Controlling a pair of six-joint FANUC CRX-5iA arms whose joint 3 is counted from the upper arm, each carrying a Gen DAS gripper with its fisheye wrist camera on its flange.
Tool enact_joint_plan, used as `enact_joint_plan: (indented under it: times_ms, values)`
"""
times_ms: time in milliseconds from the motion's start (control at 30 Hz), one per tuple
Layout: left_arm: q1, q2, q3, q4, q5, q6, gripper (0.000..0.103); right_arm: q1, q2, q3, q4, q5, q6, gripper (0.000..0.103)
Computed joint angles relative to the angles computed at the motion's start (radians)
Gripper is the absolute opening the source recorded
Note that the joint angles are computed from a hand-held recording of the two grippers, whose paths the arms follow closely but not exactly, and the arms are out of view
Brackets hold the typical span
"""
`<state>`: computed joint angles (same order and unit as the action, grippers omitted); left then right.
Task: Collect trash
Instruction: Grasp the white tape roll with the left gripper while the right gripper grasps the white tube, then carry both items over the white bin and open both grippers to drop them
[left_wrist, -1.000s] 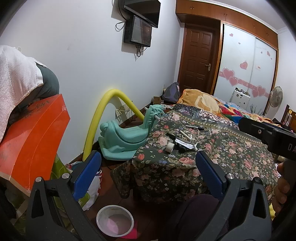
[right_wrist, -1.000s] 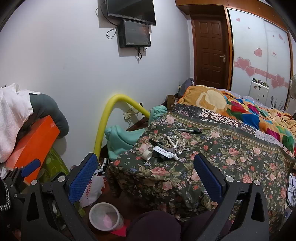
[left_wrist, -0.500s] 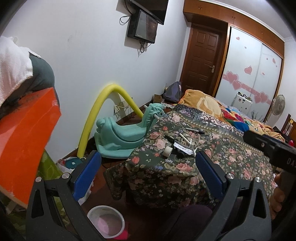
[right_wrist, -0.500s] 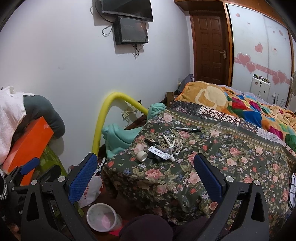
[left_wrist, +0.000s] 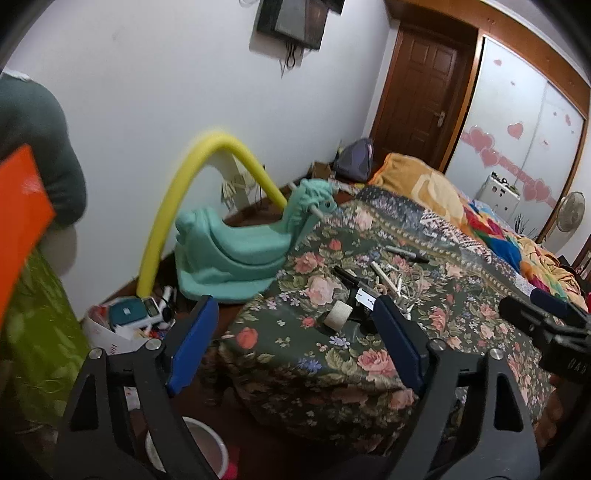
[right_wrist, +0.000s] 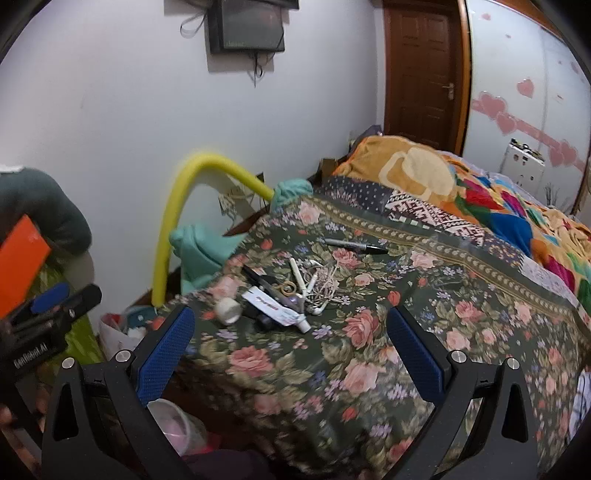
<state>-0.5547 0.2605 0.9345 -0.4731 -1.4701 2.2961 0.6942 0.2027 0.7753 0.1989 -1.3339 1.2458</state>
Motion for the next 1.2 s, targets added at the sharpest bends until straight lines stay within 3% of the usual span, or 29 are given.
enact_joint_plan:
  times_ms: [100,300,400,533,700,800,900,933,1033,1200]
  values:
    - [0.029,0.062,0.042,0.034,-0.015,-0.008,0.084,-0.046,0.055,0.064,-0.078,-0.036,0.062,0.101]
    - [0.081,0.146,0.068,0.152,0.009,-0.081,0.083,-0.134,0.207,0.264,-0.285,-0.194,0.153,0.078]
    - [0.1,0.188,0.085,0.208,0.017,-0.128,0.077,-0.176,0.288,0.369,-0.393,-0.286,0.16,0.068]
    - [0.122,0.24,0.11,0.278,0.005,-0.197,0.061,-0.201,0.371,0.47,-0.456,-0.376,0.161,0.05]
    - [0.144,0.282,0.121,0.339,-0.006,-0.252,0.05,-0.216,0.412,0.515,-0.497,-0.416,0.162,0.046]
    - [0.157,0.281,0.098,0.363,0.01,-0.257,0.044,-0.222,0.426,0.526,-0.512,-0.419,0.172,0.038]
    - [0.169,0.283,0.083,0.391,0.025,-0.247,0.03,-0.229,0.449,0.558,-0.533,-0.433,0.18,0.032]
    - [0.17,0.284,0.081,0.393,0.025,-0.244,0.025,-0.232,0.45,0.564,-0.549,-0.443,0.182,0.025]
    - [0.17,0.269,0.06,0.394,0.04,-0.231,0.024,-0.235,0.465,0.592,-0.566,-0.466,0.192,0.017]
    - [0.162,0.246,0.046,0.385,0.044,-0.23,0.023,-0.207,0.39,0.466,-0.512,-0.406,0.252,0.016]
